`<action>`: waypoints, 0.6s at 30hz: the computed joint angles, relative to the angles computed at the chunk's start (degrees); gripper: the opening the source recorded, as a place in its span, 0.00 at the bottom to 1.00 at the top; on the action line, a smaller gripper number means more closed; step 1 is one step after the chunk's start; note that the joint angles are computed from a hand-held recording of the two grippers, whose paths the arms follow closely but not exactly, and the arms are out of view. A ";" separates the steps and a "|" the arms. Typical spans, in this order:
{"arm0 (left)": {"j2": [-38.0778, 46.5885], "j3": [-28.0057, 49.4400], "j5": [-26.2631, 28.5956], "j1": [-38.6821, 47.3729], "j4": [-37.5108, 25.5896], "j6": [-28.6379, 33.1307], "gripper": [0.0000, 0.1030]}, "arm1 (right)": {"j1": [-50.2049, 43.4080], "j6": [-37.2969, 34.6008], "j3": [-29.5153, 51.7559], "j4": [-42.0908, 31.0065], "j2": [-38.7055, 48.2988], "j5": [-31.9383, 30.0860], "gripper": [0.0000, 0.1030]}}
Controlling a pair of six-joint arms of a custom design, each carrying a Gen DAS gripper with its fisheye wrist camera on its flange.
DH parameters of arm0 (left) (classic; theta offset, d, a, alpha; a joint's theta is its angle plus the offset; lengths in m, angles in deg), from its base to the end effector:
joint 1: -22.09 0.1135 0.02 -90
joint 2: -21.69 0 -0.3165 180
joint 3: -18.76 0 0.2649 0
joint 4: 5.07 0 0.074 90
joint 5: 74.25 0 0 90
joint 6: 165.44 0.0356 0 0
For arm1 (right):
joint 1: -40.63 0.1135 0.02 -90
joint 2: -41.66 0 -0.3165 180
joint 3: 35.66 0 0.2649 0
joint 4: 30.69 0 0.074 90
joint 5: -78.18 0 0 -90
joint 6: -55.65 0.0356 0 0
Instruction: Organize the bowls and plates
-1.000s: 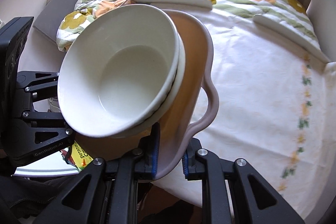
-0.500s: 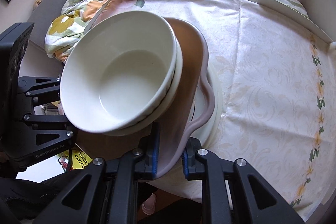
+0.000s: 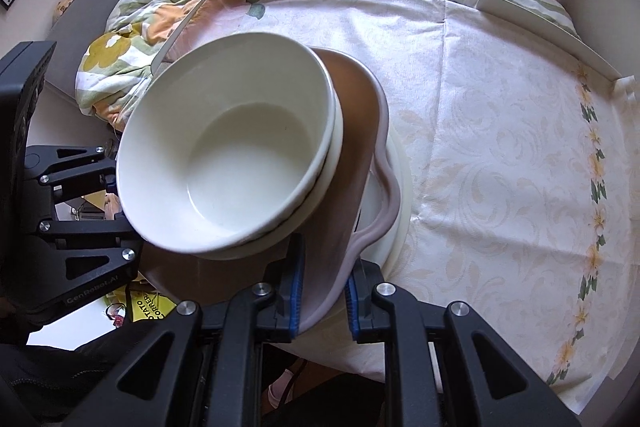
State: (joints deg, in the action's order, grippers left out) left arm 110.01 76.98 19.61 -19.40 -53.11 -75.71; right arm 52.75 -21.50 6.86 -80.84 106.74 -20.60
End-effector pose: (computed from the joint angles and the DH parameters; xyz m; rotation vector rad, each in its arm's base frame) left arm 0.1950 -0.1756 0.1898 1.0535 2.7719 -0.2031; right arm 0.1589 0.0397 0.1947 -0.0152 2.8643 0.3088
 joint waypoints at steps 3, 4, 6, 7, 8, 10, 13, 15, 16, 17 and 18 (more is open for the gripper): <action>0.16 1.30 -0.58 0.04 -2.16 -0.45 0.20 | 0.05 -0.07 0.31 -0.40 0.46 0.18 0.16; 0.16 1.66 -1.26 -0.23 -2.85 -0.39 0.20 | 0.12 -0.06 0.41 -0.54 0.52 0.23 0.16; -0.38 2.06 -2.24 -0.68 -3.86 -0.28 0.20 | 0.36 0.23 0.76 -1.06 0.72 0.32 0.16; -0.67 2.39 -2.52 -0.84 -4.61 -0.28 0.20 | 0.39 0.42 0.98 -1.52 0.72 0.40 0.16; -0.94 2.74 -2.64 -0.91 -5.38 -0.31 0.20 | 0.24 0.52 1.31 -2.16 0.70 0.36 0.16; -1.33 3.29 -2.50 -0.61 -6.83 0.13 0.20 | 0.38 1.43 2.07 -3.86 0.39 0.36 0.16; -2.01 3.91 -2.47 -0.90 -8.71 0.20 0.20 | 0.29 2.35 3.33 -6.67 -1.14 0.66 0.16; -3.44 4.06 -3.31 -1.41 -9.74 -0.41 0.20 | 0.12 2.52 3.93 -8.27 -2.59 0.88 0.16; -4.28 4.08 -3.57 -1.56 -10.26 -0.87 0.20 | -0.17 2.45 4.43 -9.47 -3.71 0.92 0.16; -5.66 3.94 -3.84 -1.80 -10.69 -1.48 0.20 | -0.43 2.22 4.76 -10.27 -4.75 0.86 0.16; -6.84 3.83 -4.28 -2.12 -11.05 -2.16 0.20 | -0.60 1.93 5.08 -10.89 -6.07 0.80 0.16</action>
State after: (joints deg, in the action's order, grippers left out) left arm 103.17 80.81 15.33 -21.52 -64.16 -77.86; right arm 52.15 -19.57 11.93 -91.74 100.66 -19.81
